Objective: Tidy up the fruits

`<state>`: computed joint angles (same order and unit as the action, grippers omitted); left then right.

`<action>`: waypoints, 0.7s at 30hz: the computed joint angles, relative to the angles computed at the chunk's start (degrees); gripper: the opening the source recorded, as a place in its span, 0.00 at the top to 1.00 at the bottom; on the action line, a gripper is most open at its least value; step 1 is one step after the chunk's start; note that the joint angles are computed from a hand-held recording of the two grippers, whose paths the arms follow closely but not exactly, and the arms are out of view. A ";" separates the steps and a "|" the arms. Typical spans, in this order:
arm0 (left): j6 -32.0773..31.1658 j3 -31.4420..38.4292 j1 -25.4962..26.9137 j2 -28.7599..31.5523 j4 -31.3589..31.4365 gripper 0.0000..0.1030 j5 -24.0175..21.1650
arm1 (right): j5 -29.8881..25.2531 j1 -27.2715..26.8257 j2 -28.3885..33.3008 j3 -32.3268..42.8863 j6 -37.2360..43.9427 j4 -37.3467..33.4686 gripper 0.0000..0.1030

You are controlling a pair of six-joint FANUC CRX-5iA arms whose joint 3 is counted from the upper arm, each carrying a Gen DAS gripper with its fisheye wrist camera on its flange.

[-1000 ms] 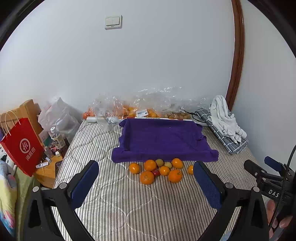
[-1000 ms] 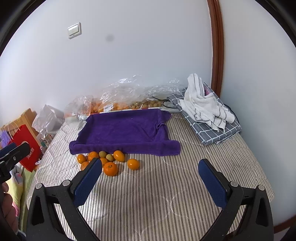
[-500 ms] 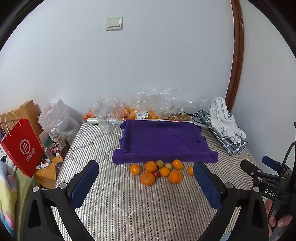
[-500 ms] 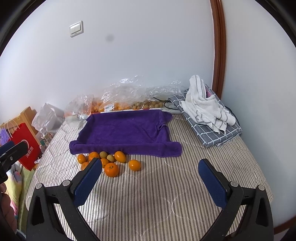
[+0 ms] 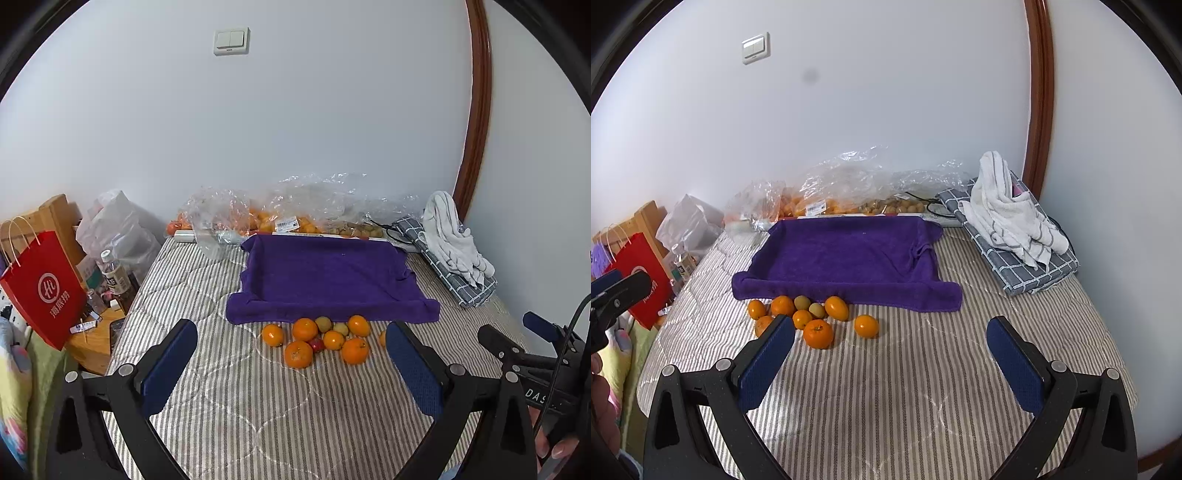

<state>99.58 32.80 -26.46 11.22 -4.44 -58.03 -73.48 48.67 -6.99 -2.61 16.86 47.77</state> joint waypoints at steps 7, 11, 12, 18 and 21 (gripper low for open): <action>-1.59 0.43 0.28 1.58 1.11 0.00 0.29 | 1.32 -1.37 0.68 -0.49 0.30 -0.76 0.01; -1.81 1.01 0.39 2.93 1.23 0.00 0.55 | 3.06 -2.55 1.38 -1.02 1.21 -1.66 0.01; -1.98 1.17 0.62 3.44 1.66 0.00 0.47 | 3.27 -2.81 1.78 -1.13 1.75 -1.59 0.01; -1.24 0.39 2.22 5.81 1.77 0.00 1.03 | 6.93 -4.83 3.36 -2.98 3.02 -0.85 0.01; -0.75 -0.15 3.50 7.32 2.11 0.02 0.57 | 10.14 -6.61 4.59 -3.25 4.14 -2.90 0.04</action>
